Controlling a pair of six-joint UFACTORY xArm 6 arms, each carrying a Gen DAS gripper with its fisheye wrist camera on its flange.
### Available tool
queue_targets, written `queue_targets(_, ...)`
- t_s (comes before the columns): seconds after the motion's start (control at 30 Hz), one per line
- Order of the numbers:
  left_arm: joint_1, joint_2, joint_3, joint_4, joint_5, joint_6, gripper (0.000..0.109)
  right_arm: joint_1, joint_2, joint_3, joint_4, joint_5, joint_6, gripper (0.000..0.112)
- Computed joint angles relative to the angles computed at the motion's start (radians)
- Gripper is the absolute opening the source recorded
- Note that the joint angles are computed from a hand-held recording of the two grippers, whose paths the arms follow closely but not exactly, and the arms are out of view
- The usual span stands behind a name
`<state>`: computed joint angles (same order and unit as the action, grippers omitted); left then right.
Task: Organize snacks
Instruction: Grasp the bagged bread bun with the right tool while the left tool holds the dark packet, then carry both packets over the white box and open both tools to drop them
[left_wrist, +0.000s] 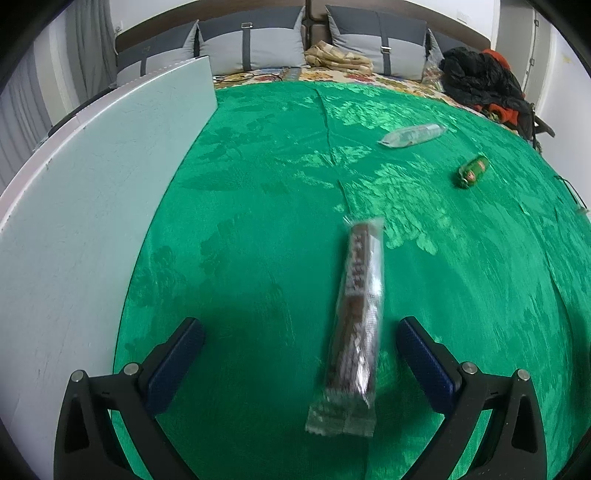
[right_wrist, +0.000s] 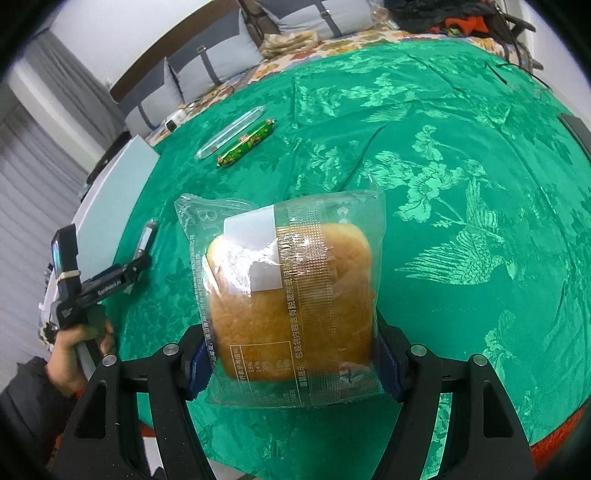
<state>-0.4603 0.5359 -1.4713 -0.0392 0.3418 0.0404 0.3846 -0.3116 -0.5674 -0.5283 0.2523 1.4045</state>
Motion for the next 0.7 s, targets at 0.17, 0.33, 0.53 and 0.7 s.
queue_targets(0.17,-0.028,-0.050,0.063,-0.164,-0.030,0.231,0.048,-0.006,-0.015,0.024,-0.098,-0.035,0.120,0.074)
queue_targets(0.33,-0.049,-0.059,0.029,-0.208,0.069,0.344,0.019,-0.014,-0.019,0.028,-0.126,-0.050,0.142,0.074)
queue_targets(0.53,-0.049,-0.136,0.083,-0.458,0.120,0.465,0.018,-0.022,-0.058,0.036,-0.192,-0.032,0.196,0.074)
queue_targets(0.7,-0.013,-0.240,0.132,-0.737,0.169,0.560,0.018,-0.019,-0.026,-0.028,-0.138,-0.013,0.097,0.074)
